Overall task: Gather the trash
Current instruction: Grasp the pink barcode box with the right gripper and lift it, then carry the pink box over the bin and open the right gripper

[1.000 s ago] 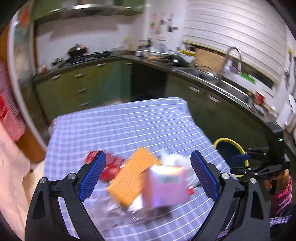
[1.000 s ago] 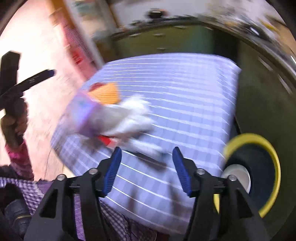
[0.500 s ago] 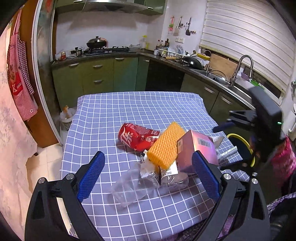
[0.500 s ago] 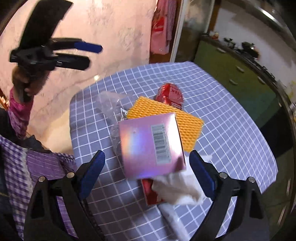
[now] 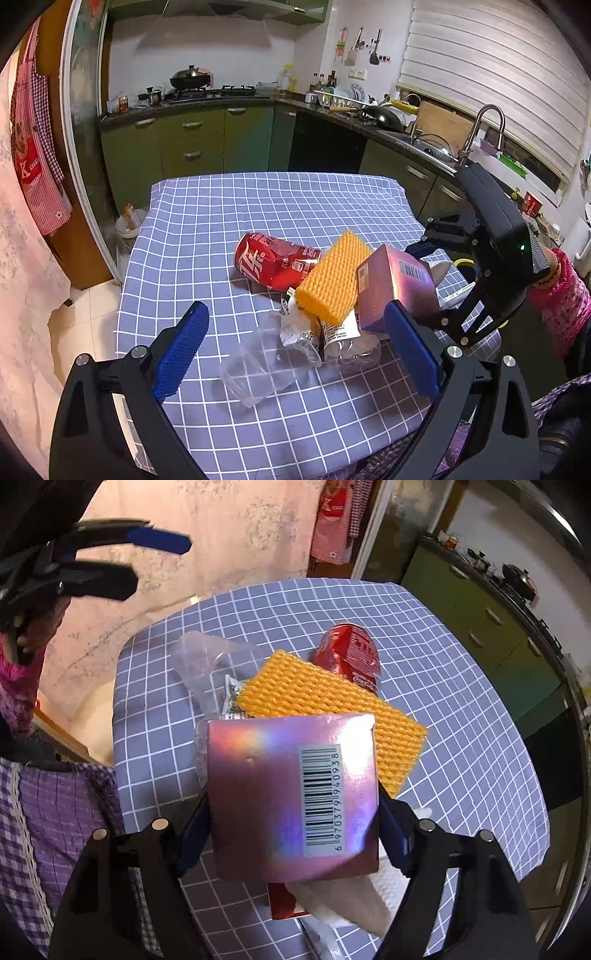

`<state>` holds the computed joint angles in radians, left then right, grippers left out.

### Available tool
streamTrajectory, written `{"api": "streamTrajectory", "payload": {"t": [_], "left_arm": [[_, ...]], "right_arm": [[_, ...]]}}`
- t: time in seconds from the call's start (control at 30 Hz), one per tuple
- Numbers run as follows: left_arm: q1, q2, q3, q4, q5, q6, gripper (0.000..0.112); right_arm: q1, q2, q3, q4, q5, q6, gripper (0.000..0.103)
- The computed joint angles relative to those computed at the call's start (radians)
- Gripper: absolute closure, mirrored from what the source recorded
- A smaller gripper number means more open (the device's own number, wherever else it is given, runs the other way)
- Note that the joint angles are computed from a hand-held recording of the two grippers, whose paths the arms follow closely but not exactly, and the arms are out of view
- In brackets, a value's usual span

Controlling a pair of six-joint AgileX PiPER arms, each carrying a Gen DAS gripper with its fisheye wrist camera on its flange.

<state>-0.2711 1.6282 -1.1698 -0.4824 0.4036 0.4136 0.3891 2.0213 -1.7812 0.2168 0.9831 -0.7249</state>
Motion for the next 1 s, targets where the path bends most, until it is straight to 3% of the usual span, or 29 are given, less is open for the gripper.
{"api": "streamTrajectory", "payload": {"t": [0.37, 0.63, 0.8, 1.0], "left_arm": [[-0.008, 0.006, 0.010, 0.001, -0.015, -0.003, 0.018], [-0.018, 0.016, 0.003, 0.006, -0.012, -0.001, 0.018], [-0.023, 0.023, -0.005, -0.007, -0.005, 0.018, 0.018], [-0.023, 0.037, -0.014, -0.017, -0.001, 0.028, 0.018]], "right_arm": [[-0.063, -0.060, 0.033, 0.174, 0.027, -0.045, 0.030], [-0.143, -0.200, 0.128, 0.323, 0.038, -0.069, 0.030], [-0.252, -0.356, 0.275, 0.317, -0.037, 0.007, 0.030], [-0.565, -0.534, 0.530, 0.289, -0.150, 0.169, 0.030]]}}
